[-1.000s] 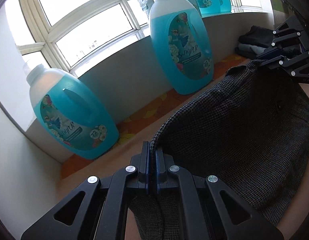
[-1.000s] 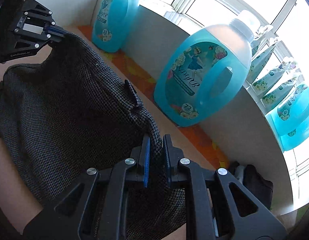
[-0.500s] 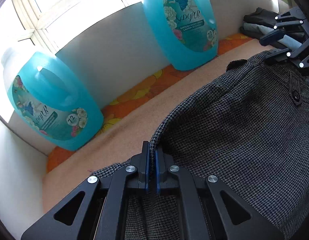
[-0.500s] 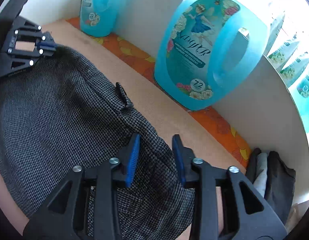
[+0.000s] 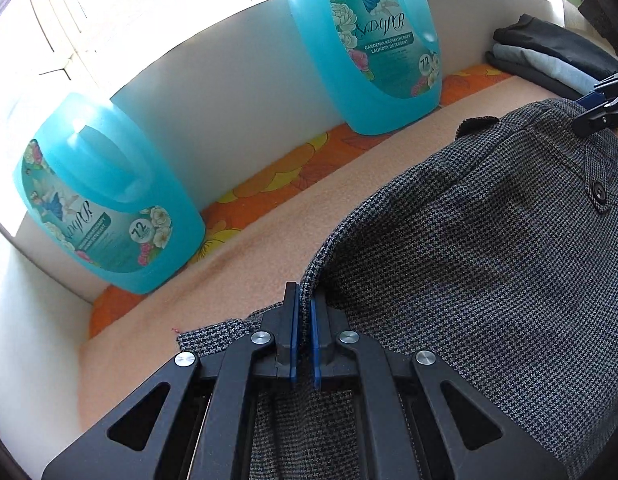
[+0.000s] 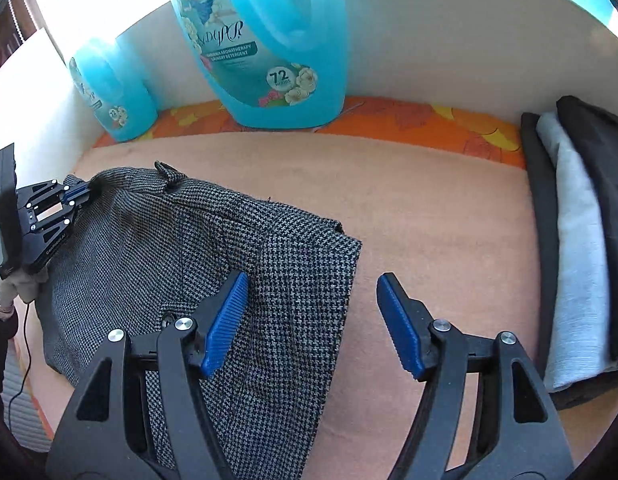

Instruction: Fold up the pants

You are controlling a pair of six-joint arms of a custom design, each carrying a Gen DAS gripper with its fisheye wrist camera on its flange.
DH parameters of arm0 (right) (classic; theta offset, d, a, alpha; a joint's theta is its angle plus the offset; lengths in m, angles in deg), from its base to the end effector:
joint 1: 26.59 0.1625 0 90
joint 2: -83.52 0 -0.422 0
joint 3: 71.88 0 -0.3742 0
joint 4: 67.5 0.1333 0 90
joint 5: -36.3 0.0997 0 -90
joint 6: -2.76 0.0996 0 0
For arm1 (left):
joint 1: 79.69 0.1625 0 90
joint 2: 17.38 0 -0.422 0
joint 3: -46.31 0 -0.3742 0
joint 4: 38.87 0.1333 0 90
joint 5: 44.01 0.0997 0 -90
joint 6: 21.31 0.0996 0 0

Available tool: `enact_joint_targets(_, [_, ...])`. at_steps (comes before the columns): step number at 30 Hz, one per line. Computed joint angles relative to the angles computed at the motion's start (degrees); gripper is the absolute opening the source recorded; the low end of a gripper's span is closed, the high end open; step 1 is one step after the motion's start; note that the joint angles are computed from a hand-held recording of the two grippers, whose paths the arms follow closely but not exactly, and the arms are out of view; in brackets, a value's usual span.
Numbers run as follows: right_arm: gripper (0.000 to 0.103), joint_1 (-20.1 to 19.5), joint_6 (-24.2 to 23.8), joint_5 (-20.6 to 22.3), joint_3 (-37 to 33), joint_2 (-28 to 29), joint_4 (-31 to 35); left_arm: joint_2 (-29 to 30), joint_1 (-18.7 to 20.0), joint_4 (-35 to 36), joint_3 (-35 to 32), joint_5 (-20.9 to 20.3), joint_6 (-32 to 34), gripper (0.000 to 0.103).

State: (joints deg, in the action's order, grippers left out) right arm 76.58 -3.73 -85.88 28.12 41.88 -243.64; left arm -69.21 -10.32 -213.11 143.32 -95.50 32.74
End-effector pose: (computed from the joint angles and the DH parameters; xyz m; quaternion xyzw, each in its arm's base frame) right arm 0.2238 -0.6041 0.0962 0.0937 -0.9304 0.2459 0.2551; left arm -0.0466 -0.6782 0.2311 0.4520 0.7743 -0.2129 0.3884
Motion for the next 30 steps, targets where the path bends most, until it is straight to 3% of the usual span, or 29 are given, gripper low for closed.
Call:
enact_joint_targets(2, [0.034, 0.1, -0.2, 0.9, -0.3, 0.5, -0.3, -0.2, 0.0, -0.2, 0.3, -0.1, -0.2, 0.004])
enact_joint_targets(4, [0.019, 1.1, -2.3, 0.0, -0.6, 1.3, -2.5, -0.4, 0.0, 0.1, 0.3, -0.1, -0.6, 0.004])
enact_joint_targets(7, [0.015, 2.8, -5.7, -3.1, -1.8, 3.0, -6.0, -0.4, 0.2, 1.0, -0.3, 0.0, -1.5, 0.004])
enact_joint_targets(12, [0.015, 4.0, -8.6, -9.8, -5.2, 5.8, -3.9, -1.2, 0.4, 4.6, -1.6, -0.2, -5.6, 0.015])
enact_joint_targets(13, [0.021, 4.1, -8.7, -10.8, -5.5, 6.1, -4.1, -1.6, 0.3, 4.2, -1.4, -0.1, -5.9, 0.022])
enact_joint_targets(14, [0.034, 4.2, -8.6, -11.7, -5.4, 6.1, -4.7, -2.1, 0.2, 3.7, -1.0, -0.1, -5.7, 0.025])
enact_joint_targets(16, [0.048, 4.5, -8.8, -12.9, -4.8, 5.9, -7.1, -3.2, -0.1, 2.3, 0.0, 0.1, -4.7, 0.027])
enact_joint_targets(20, [0.05, 5.6, -8.7, -13.6, -2.4, 3.8, -10.2, -6.0, -0.4, 0.4, 1.1, 0.9, -5.2, 0.05])
enact_joint_targets(24, [0.05, 7.8, -8.5, -11.7, 1.6, 0.9, -12.2, -11.2, -0.3, 2.2, 3.0, -0.5, -8.4, 0.05])
enact_joint_targets(30, [0.05, 13.3, -9.0, -4.3, 6.0, -0.6, -8.5, -20.4, -0.4, 3.5, 11.2, -0.7, -9.5, 0.05])
